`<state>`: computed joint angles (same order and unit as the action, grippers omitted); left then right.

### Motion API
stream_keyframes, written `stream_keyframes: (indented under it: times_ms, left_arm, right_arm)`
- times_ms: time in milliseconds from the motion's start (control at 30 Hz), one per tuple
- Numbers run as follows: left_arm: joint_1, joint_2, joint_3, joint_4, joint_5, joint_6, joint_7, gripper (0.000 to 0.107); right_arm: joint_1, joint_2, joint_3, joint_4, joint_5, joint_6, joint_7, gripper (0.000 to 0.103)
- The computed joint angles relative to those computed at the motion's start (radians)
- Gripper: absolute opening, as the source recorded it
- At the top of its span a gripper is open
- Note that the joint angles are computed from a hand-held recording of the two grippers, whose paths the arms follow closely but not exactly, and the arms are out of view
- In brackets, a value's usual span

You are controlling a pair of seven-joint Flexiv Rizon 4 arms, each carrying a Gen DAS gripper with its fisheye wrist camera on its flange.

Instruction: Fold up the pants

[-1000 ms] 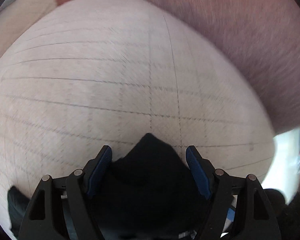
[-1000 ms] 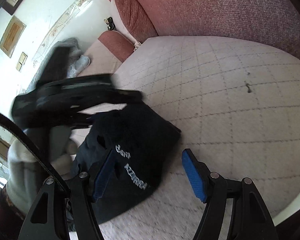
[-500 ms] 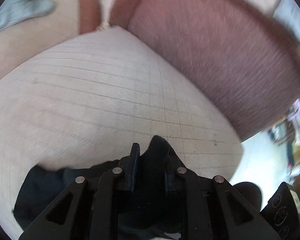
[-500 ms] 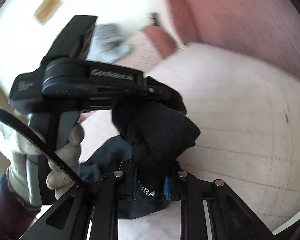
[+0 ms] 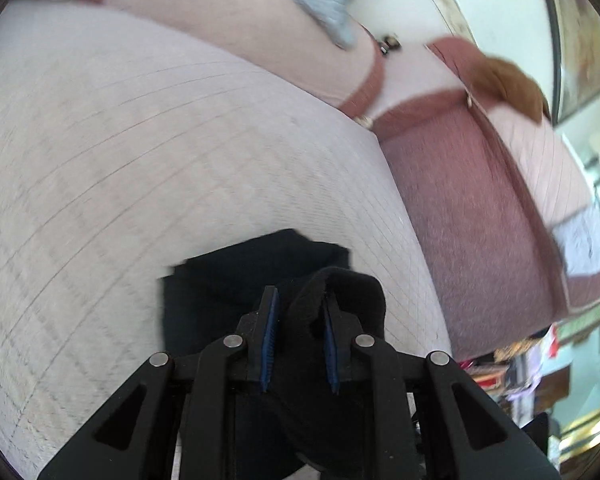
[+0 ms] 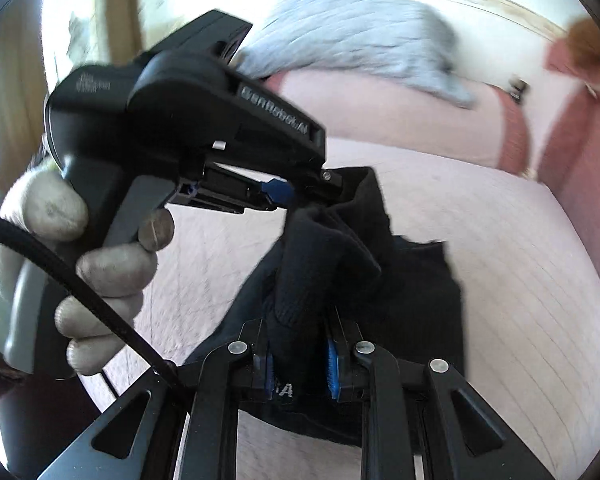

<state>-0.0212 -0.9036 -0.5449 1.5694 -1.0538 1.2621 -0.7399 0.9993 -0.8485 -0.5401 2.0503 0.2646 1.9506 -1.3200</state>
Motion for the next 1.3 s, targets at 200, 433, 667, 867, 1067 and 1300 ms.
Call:
stream_keyframes:
  times_ms: [200,433,667,867,1067,1300]
  left_arm:
    - [0.061,-0.046,-0.022,0.012,-0.083,-0.011,-0.002,0.038]
    - [0.088,0.010,-0.024,0.087,-0.225,0.004,0.130,0.053]
    - [0.081,0.105,-0.008,0.169,-0.477,0.002,0.311,0.056]
    - [-0.018,0.158,0.006,0.156,-0.624,0.000,0.474,0.057]
    - [-0.168,0.044,0.159,0.081,-0.306,0.057,0.154,0.057]
    - [-0.159,0.089,0.121,0.142,-0.267,0.193,0.118,0.057]
  right_arm:
    - [-0.059,-0.016,0.102,-0.017,-0.071,-0.020,-0.001,0.051]
    - [-0.069,0.058,0.167,0.063,-0.071,0.028,-0.043,0.060]
    - [-0.066,0.159,0.098,0.113,0.019,0.021,-0.071,0.061]
    - [-0.197,0.135,0.147,0.068,0.023,-0.005,0.022,0.061]
    - [-0.284,0.088,0.193,0.052,-0.022,-0.026,0.116,0.061]
    - [-0.276,0.090,0.181,0.101,0.005,0.075,0.101,0.068]
